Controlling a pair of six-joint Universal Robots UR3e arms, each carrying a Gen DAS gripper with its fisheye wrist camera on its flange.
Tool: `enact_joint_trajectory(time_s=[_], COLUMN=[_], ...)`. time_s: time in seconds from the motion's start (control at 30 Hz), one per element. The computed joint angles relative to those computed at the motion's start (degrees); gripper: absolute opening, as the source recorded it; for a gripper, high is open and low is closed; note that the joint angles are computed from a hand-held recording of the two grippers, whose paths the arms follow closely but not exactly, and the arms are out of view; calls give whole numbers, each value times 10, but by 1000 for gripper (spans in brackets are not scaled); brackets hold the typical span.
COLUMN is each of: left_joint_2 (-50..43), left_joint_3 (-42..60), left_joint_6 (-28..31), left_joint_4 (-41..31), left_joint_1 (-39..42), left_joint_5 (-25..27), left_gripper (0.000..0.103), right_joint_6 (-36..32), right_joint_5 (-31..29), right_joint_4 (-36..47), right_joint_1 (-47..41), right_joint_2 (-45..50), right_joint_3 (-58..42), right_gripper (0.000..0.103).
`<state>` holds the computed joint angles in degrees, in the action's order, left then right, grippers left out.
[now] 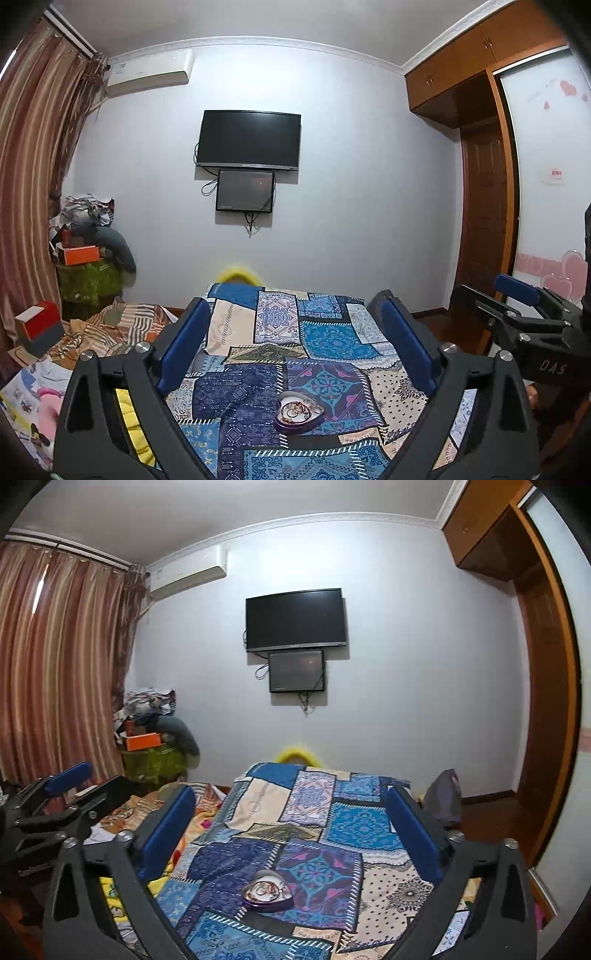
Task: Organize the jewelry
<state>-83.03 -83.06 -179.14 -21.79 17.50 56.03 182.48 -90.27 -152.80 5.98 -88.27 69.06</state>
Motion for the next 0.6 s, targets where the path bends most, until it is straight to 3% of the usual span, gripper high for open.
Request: enact_joint_trajectory(time_s=[0.6], left_joint_2=[1], left_joint_3=[-19], left_joint_6=[5], left_joint_4=[1], left_joint_1=[-10], left_joint_5=[19], left_gripper=[97], right_joint_6=[-12], right_joint_5=[16], right_joint_4=[1], right_joint_1=[-7], right_joint_2=[-39], right_joint_3=[47], right_gripper=[103])
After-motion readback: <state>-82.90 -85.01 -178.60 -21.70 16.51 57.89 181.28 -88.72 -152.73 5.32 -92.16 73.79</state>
